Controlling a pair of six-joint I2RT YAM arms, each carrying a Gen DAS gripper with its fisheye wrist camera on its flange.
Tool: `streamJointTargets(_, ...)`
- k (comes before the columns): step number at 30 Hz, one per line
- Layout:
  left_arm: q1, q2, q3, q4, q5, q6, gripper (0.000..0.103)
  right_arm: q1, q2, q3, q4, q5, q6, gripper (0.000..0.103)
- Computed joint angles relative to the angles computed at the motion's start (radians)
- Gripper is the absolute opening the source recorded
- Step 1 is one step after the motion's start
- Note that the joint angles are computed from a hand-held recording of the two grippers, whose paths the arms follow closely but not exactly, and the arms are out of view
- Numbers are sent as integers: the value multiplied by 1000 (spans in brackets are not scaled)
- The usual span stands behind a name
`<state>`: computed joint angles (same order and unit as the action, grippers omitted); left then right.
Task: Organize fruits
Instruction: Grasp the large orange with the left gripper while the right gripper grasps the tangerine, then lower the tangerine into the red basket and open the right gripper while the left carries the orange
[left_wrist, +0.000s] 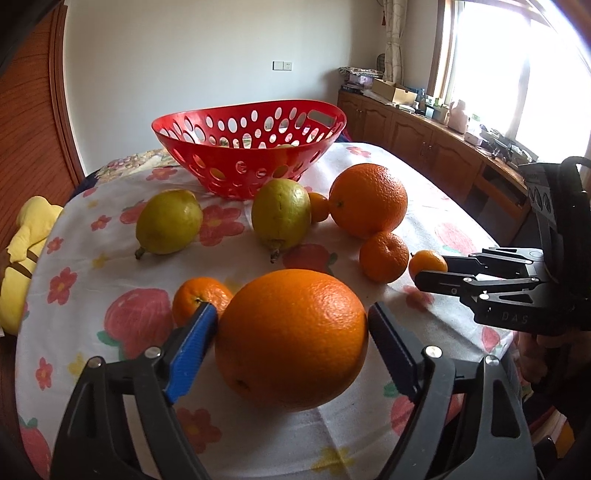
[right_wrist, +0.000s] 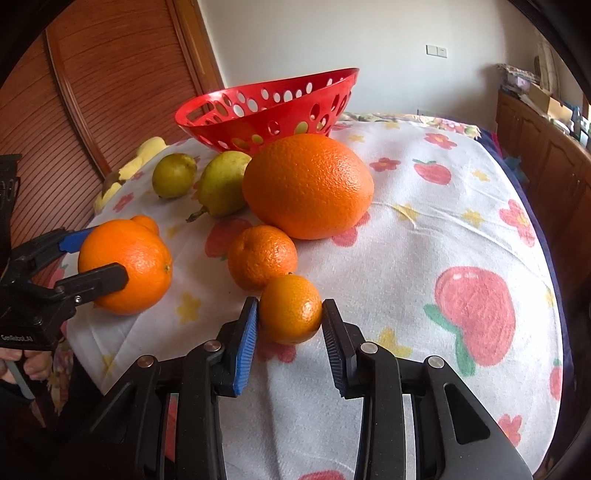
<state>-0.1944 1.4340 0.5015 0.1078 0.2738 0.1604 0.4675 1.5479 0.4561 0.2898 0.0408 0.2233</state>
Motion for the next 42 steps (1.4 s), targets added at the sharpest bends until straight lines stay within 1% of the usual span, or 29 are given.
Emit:
streamJointTargets(7, -22, 45, 10, 17, 5, -19, 86, 0, -2, -2, 7, -11, 1, 34)
streamJointTargets(9, -23, 70, 26, 8, 13, -24, 86, -2, -6, -6, 10, -16, 2, 34)
streamJointTargets(12, -35, 110, 42, -8, -5, -26, 86, -4, -10, -12, 10, -20, 2, 34)
streamJointTargets(14, -23, 111, 34, 6, 11, -34, 85, -6, -14, -16, 10, -22, 1, 34)
streamJointTargets(18, 0, 115, 46, -17, 45, -39, 84, -10, -14, -21, 15, -25, 3, 34)
streamJointTargets(23, -7, 100, 46, -38, 36, -30, 83, -7, -9, -20, 20, -25, 6, 34)
streamJointTargets(30, 0, 53, 44, -63, 68, -26, 83, -10, -10, -20, 23, -29, -2, 34)
streamJointTargets(33, 2, 17, 50, -91, 80, -19, 83, -12, -15, -19, 19, -29, -9, 34)
streamJointTargets(38, 17, -35, 87, -146, 102, -12, 83, -23, -75, -16, -32, -21, -38, 34)
streamJointTargets(42, 26, -45, 140, -183, 108, -11, 83, -35, -130, 6, -94, -20, -64, 34)
